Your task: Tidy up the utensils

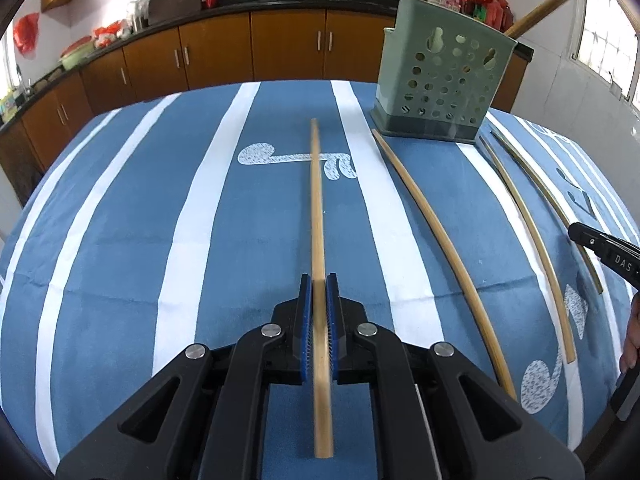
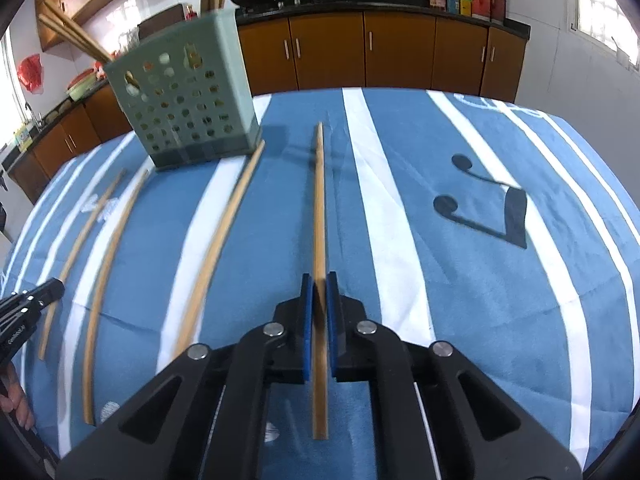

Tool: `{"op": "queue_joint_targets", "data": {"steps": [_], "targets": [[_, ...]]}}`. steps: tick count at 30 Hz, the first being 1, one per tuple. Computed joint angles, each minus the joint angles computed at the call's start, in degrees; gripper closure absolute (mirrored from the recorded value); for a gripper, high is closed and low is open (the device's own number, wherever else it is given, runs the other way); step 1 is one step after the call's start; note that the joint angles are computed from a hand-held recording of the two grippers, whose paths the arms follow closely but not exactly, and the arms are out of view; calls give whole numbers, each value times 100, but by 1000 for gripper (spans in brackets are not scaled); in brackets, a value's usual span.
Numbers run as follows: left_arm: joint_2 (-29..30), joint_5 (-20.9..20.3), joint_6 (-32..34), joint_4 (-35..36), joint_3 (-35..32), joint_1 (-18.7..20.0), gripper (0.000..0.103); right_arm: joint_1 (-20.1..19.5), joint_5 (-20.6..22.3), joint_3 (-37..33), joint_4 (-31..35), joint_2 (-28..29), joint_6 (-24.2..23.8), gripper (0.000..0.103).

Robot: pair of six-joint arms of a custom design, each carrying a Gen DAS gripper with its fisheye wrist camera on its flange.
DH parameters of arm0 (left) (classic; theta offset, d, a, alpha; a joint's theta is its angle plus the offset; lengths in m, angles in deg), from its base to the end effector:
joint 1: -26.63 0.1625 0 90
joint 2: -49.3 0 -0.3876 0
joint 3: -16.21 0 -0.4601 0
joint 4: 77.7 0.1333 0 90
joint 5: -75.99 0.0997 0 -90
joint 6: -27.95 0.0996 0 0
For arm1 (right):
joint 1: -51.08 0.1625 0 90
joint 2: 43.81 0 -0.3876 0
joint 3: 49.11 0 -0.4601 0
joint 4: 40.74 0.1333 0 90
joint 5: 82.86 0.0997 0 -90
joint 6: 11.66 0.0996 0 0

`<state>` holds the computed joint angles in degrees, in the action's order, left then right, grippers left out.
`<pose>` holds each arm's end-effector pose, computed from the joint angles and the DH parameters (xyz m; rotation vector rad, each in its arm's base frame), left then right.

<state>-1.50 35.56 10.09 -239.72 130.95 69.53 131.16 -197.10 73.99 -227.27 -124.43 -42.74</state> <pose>-0.2641 -0.5309 -0.0004 0.5261 2.3246 -0.7326 -0.0011 -0.5425 0.2616 0.1729 -2.2842 0.9167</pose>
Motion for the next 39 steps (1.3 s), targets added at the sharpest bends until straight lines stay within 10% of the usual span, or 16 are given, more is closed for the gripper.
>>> {"op": "queue_joint_targets", "data": {"steps": [39], "targets": [[-467,-155,1459,-2116,-344,-448,96,677,1454,-146,-1113,-756,-161,95]]}}
